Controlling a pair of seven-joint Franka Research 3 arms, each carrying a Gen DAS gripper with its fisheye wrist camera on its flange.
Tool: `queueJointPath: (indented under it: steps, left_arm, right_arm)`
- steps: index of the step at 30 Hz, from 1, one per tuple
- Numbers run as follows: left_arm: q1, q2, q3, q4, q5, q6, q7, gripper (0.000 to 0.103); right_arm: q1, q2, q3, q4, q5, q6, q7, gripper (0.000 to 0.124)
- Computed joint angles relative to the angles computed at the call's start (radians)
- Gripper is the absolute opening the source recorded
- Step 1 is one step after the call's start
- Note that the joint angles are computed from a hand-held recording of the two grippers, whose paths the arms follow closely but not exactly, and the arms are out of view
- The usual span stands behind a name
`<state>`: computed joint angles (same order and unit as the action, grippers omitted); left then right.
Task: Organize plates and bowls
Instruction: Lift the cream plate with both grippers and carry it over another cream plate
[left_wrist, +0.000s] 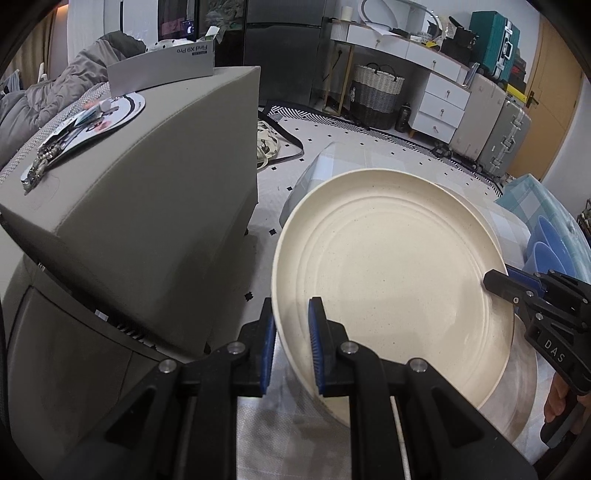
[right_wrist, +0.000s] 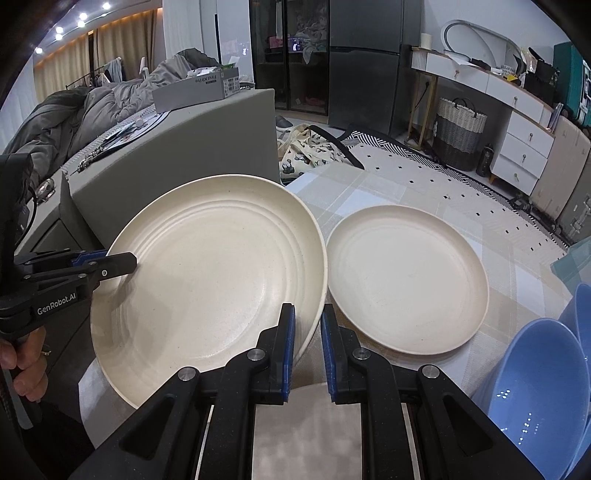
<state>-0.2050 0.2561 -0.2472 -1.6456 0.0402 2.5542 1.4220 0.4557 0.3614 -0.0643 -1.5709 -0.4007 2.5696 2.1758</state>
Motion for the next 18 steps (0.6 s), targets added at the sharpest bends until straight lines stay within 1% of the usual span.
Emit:
queueJointPath:
  steps: [3,8,18]
  left_arm:
    - [-0.001,-0.012,-0.004,-0.005,-0.005,-0.004,0.008,0.015]
    - [-0.004,-0.034,-0.012,-0.021,-0.023,0.004,0.025,0.015]
    - [-0.025,-0.064,-0.021,-0.040,-0.044,0.034,0.054,0.015]
  right_arm:
    - [0.011,-0.039,-0.005,-0.036,-0.027,-0.001,0.021,0.014]
    - [-0.001,-0.096,0.008,-0.098,-0.056,0.006,0.049,0.014]
    - [-0.060,-0.223,0.050,-0.244,-0.108,0.032,0.112,0.014]
